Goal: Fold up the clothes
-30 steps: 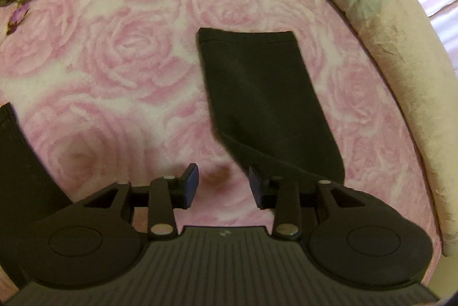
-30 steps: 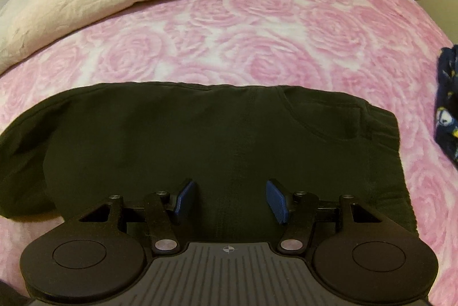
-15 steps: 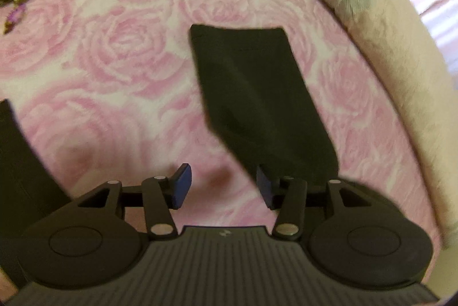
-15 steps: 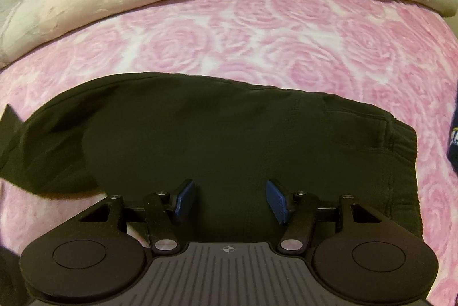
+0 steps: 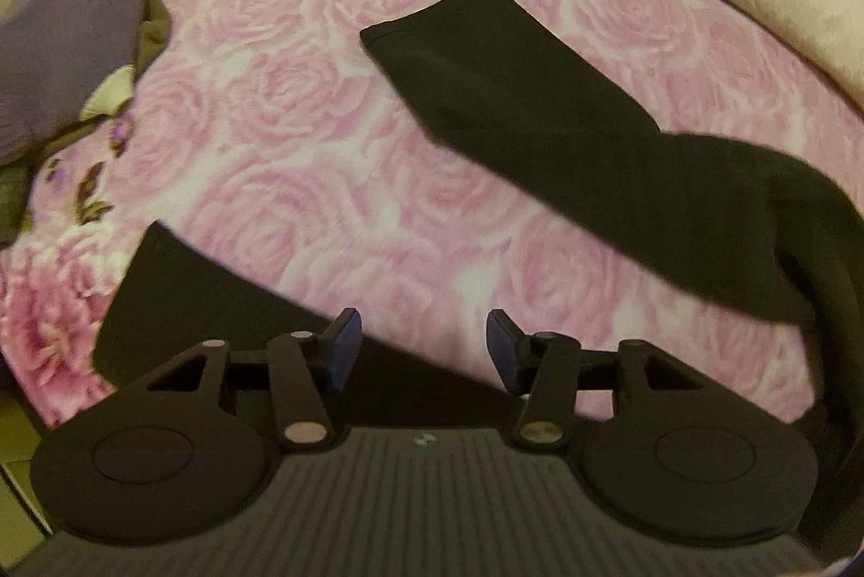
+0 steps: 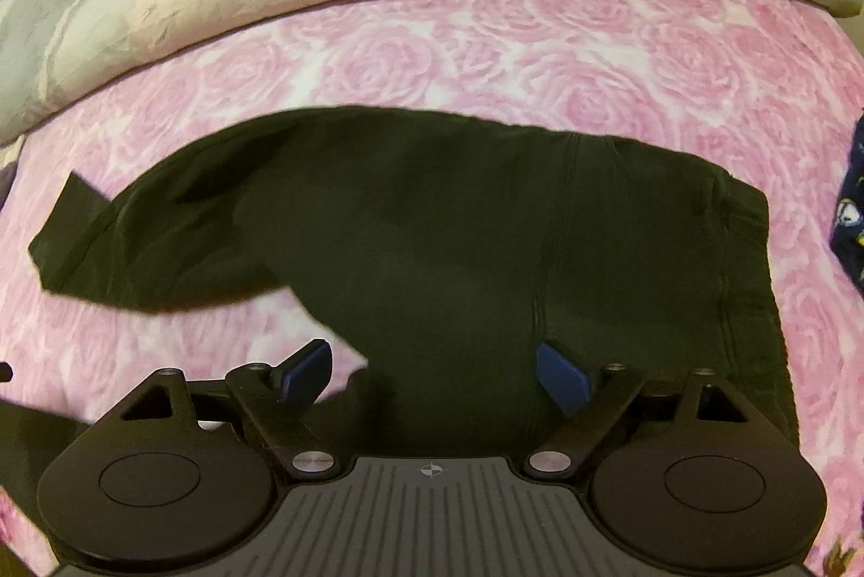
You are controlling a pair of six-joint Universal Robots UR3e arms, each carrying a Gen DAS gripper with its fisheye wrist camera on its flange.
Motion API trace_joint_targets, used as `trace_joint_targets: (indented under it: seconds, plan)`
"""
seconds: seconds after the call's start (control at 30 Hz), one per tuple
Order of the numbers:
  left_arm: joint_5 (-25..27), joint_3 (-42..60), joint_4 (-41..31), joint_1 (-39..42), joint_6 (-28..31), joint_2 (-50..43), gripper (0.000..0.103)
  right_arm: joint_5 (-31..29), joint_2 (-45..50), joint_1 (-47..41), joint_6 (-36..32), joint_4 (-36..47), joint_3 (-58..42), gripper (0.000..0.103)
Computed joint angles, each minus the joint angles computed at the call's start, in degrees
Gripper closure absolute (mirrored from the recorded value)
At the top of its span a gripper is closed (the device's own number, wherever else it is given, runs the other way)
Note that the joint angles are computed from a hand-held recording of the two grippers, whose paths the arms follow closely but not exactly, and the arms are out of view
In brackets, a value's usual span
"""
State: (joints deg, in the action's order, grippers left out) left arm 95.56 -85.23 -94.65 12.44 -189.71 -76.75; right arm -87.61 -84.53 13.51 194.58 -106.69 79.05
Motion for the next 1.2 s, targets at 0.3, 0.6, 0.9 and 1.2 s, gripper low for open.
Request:
trace_joint_targets:
  seconds: [0.3, 0.6, 0.9, 1.2]
  plan:
    - [4.0, 1.1, -5.0, -5.7, -5.2, 3.6, 0.056, 2.5, -7.1, -2.4, -4.9, 0.7, 6.1, 0.017]
    - [3.8, -1.6, -5.2, -10.1, -5.8, 4.4, 0.053, 3.1, -5.5, -0.5, -7.4, -0.1, 6.7, 0.017]
    - [-3.3, -8.8, 2.9, -1.9, 3.4, 6.1, 0.053, -0.6, 1.1, 3.2, -2.3, -0.8, 1.5, 0.017]
    - [-23.6, -18.1, 20.1, 22.3, 1.4, 2.3, 0.053, -4.7, 8.0, 4.5, 7.1, -0.8, -5.4, 0.017]
